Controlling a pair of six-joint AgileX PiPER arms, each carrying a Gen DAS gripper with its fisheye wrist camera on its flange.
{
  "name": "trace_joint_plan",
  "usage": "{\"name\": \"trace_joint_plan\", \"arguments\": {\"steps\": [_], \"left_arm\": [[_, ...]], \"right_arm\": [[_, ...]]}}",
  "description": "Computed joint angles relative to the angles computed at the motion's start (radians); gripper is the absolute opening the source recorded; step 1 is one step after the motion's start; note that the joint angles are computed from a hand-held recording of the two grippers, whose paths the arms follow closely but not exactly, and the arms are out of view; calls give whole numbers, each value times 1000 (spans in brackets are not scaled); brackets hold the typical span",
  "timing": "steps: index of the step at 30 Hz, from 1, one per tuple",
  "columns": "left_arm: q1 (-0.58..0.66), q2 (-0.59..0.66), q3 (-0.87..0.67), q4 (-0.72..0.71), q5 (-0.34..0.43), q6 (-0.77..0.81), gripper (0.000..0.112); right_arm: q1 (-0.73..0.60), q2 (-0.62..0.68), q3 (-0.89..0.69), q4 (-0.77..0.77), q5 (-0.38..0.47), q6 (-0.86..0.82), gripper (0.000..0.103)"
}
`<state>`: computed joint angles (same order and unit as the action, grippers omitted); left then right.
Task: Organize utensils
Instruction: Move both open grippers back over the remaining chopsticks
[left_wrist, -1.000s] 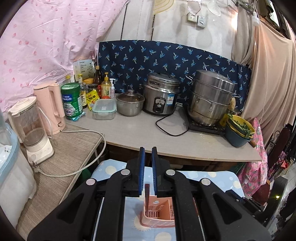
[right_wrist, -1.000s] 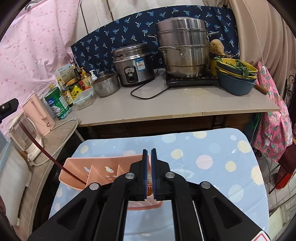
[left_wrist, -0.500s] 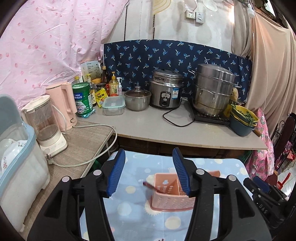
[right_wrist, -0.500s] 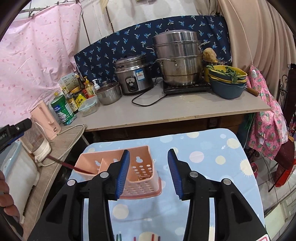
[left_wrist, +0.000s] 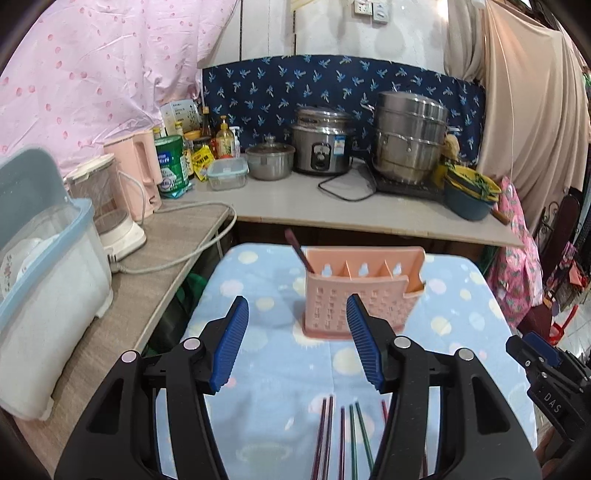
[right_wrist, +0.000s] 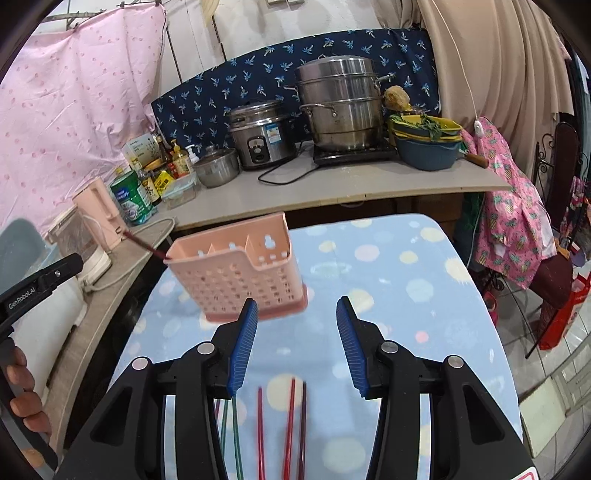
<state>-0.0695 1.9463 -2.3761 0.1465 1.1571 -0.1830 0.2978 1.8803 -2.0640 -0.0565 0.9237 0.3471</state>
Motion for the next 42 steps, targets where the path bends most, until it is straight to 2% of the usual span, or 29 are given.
{"name": "trace_joint_plan", "arguments": {"steps": [2, 6, 14, 22, 31, 42], "left_arm": [[-7, -91, 178, 2, -69, -10, 53], [-23, -223, 429, 29, -160, -36, 53], [-41, -390, 759, 41, -247, -63, 53], [-47, -479, 970, 56, -291, -91, 53], [1, -554, 1168, 7, -346, -54, 53], [17, -596, 1296, -21, -381, -32, 53]], "right_arm": [[10, -68, 122, -13, -41, 14, 44], [32, -170, 310, -46, -89, 42, 44], [65, -306, 586, -66, -149, 86, 44], [114, -380, 753, -127, -185, 161, 44], [181, -427, 907, -209, -217, 266, 44], [220, -431, 1000, -207, -245, 288, 42]]}}
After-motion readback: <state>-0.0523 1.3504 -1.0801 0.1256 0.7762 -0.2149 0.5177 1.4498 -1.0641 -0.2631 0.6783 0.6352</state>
